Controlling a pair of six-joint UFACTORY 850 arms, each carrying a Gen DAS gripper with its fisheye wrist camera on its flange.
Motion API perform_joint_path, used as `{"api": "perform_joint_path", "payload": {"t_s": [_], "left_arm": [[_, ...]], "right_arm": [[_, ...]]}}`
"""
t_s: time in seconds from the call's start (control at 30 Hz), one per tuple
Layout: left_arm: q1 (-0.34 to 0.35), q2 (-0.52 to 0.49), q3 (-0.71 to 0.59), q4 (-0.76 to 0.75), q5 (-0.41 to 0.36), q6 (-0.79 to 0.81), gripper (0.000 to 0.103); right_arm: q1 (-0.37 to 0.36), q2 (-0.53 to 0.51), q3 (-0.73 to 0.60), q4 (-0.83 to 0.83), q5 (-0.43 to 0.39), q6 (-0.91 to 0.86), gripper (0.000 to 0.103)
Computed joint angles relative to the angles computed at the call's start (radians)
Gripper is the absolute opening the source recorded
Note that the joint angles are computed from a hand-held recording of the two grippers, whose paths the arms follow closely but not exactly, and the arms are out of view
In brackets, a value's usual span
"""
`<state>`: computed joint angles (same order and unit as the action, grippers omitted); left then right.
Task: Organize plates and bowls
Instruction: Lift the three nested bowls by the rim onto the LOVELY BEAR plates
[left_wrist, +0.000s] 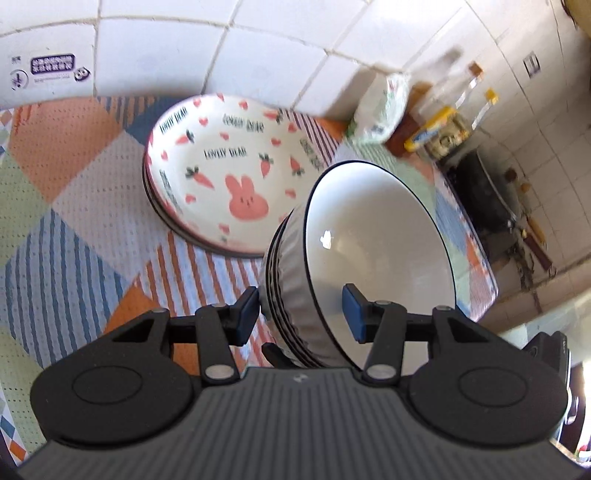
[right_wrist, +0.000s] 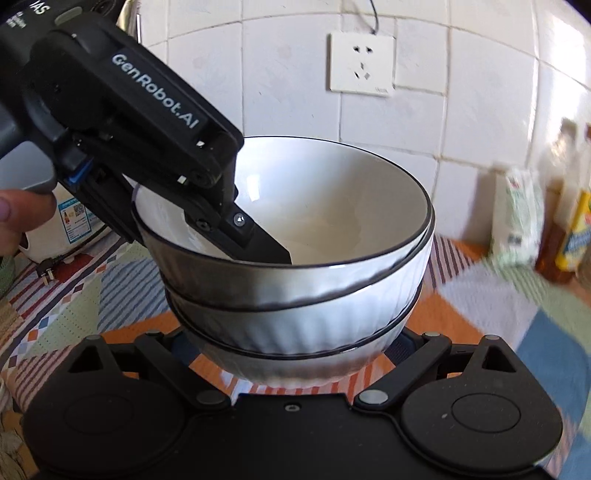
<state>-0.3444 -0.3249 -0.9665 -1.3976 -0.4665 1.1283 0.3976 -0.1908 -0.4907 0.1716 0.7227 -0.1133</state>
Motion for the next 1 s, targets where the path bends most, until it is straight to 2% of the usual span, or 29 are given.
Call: {"api": "perform_joint_path", "payload": {"t_s": [0.1, 0.27, 0.5, 0.7, 0.77, 0.9, 1.0], "left_arm": [[-0.008, -0.009, -0.036, 0.026, 0.035, -0.061, 0.047], [-0.007, -0.042, -0.097, 0.028, 0.059, -0.078, 0.048], [-0.011, -0.119, -0.207, 0.181, 0.087, -0.273, 0.048], [-0.005, -0.182, -0.256, 0.167, 0.099, -0.29, 0.048], [-0.004, -0.208, -0.275, 0.191, 0.093, -0.339, 0.048], [-0.01, -0.24, -0.277, 0.133, 0.116, -0.337, 0.048], [-0.01, -0.262, -0.293, 0.171, 0.109, -0.395, 0.048]], "right_arm": [[-0.048, -0.004, -0.043, -0.105, -0.044, 0.026, 0.098], [-0.107, -0.027, -0.104, -0.252, -0.076, 0.085, 0.098], [-0.166, -0.094, -0.195, -0.41, -0.103, 0.154, 0.098], [-0.206, -0.175, -0.273, -0.547, -0.108, 0.234, 0.098], [-0.216, -0.201, -0.299, -0.596, -0.123, 0.263, 0.098], [-0.224, -0.244, -0.347, -0.658, -0.168, 0.286, 0.098], [-0.216, -0.277, -0.386, -0.697, -0.203, 0.315, 0.098]]}}
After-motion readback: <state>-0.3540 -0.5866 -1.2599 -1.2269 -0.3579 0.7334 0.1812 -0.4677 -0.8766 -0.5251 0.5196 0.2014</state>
